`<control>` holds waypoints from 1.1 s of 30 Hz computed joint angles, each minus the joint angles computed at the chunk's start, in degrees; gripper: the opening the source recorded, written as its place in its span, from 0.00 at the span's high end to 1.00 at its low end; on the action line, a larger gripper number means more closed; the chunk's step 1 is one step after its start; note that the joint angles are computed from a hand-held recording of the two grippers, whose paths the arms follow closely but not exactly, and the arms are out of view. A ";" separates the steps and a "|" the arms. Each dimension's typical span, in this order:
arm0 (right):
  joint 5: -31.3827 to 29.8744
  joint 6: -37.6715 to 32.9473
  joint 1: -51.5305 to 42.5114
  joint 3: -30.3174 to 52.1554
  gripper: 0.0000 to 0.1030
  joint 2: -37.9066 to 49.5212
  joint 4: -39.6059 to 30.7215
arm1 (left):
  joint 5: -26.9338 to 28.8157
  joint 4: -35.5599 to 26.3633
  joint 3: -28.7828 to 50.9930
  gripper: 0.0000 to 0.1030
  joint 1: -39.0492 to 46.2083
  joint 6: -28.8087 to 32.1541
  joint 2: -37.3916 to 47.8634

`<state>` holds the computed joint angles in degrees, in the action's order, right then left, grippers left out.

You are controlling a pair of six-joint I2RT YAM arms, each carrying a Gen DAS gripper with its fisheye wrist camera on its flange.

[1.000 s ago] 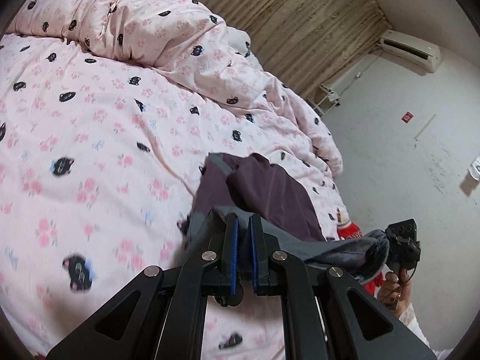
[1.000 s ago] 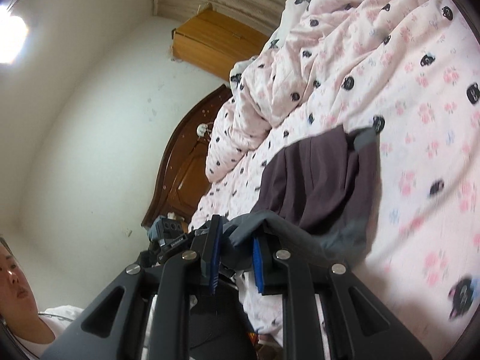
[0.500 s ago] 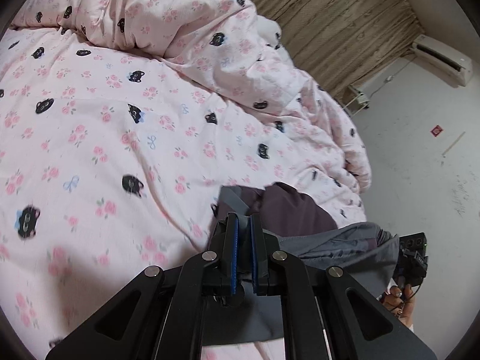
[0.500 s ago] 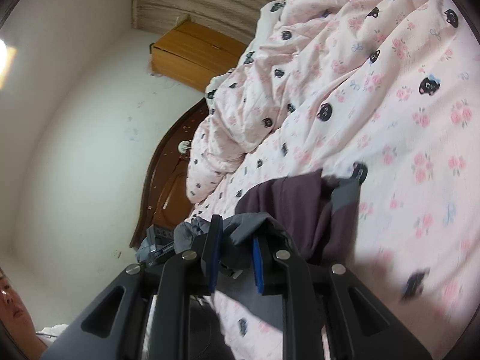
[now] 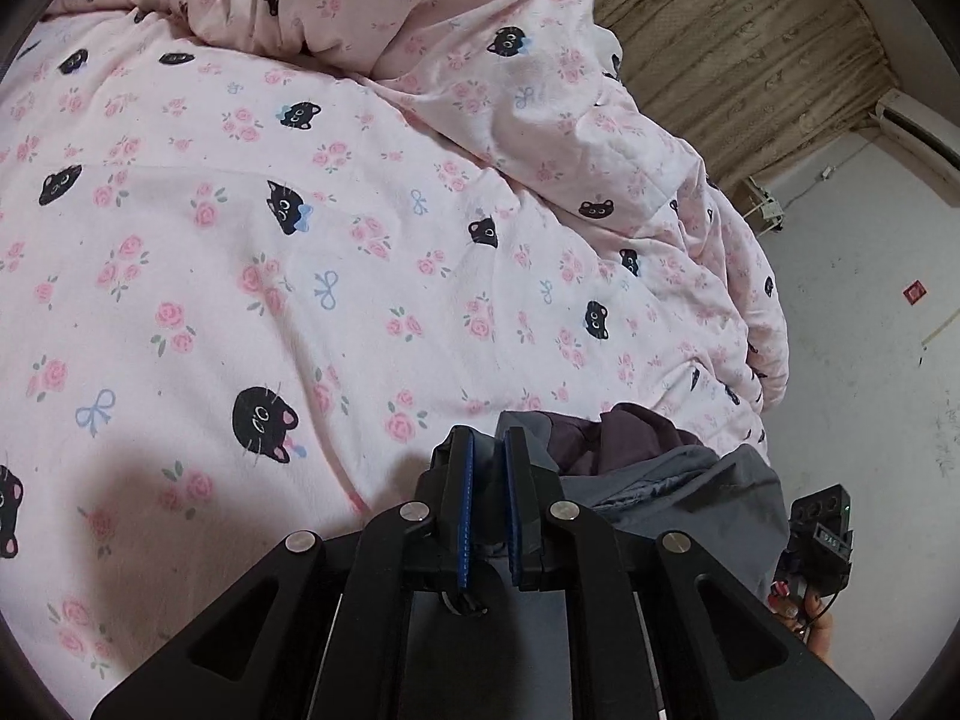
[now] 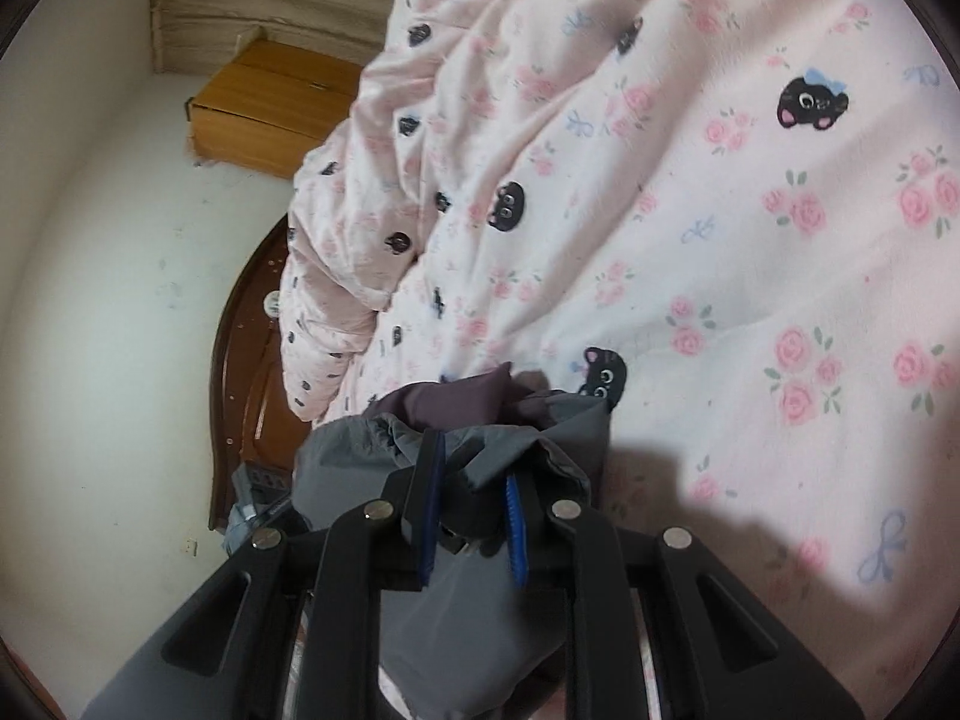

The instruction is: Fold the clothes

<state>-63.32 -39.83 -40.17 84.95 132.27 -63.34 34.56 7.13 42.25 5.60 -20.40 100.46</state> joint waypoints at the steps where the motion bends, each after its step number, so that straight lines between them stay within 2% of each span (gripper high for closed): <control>1: 0.10 0.25 0.15 0.04 0.81 -0.02 0.33 | 0.97 0.04 0.43 0.91 0.51 -0.63 0.77; 2: 0.31 0.61 0.29 -0.13 0.81 -0.29 0.90 | 1.93 0.07 0.88 0.89 1.01 -1.27 1.54; 3: 0.56 0.95 0.34 -0.49 0.81 -0.66 1.51 | 2.55 0.06 1.25 0.81 1.50 -1.98 2.21; 4: 0.81 1.25 0.35 -0.89 0.81 -1.03 2.07 | 2.48 0.22 1.35 0.71 2.07 -3.03 2.67; 5: 1.05 1.54 0.36 -1.28 0.81 -1.39 2.62 | 2.55 0.95 1.04 0.50 2.89 -4.39 2.91; 6: 1.26 1.84 0.35 -1.54 0.81 -1.57 3.03 | 3.15 1.94 0.52 0.46 3.95 -5.65 2.92; 10: 1.62 2.46 0.20 -2.01 0.81 -1.90 3.63 | 4.36 6.32 -2.08 0.46 7.18 -9.65 1.84; 16: 1.70 3.83 0.22 -2.70 0.80 -2.48 4.83 | -9.26 14.82 -13.13 0.47 -3.81 2.32 -17.94; 18: 1.82 4.55 0.30 -2.97 0.80 -2.65 5.39 | -10.72 17.95 -16.41 0.47 -9.73 5.67 -23.48; 20: 1.91 4.96 0.36 -3.32 0.80 -2.87 5.87 | -12.71 17.88 -17.23 0.47 -16.76 8.35 -25.75; 26: 2.05 5.07 0.19 -3.55 0.80 -3.22 5.91 | -21.25 14.80 -13.26 0.47 -30.06 11.52 -18.18; 30: 1.95 4.94 -0.11 -3.00 0.79 -3.06 5.05 | -29.73 12.16 -9.84 0.47 -33.93 11.60 -10.84; 33: 1.20 5.11 -0.54 -2.06 0.78 -2.39 3.98 | -30.26 12.88 -9.75 0.47 -33.85 10.65 -8.31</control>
<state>-62.12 -34.72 -40.72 82.89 129.88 -59.35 4.30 20.01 32.50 -28.24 -9.76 92.15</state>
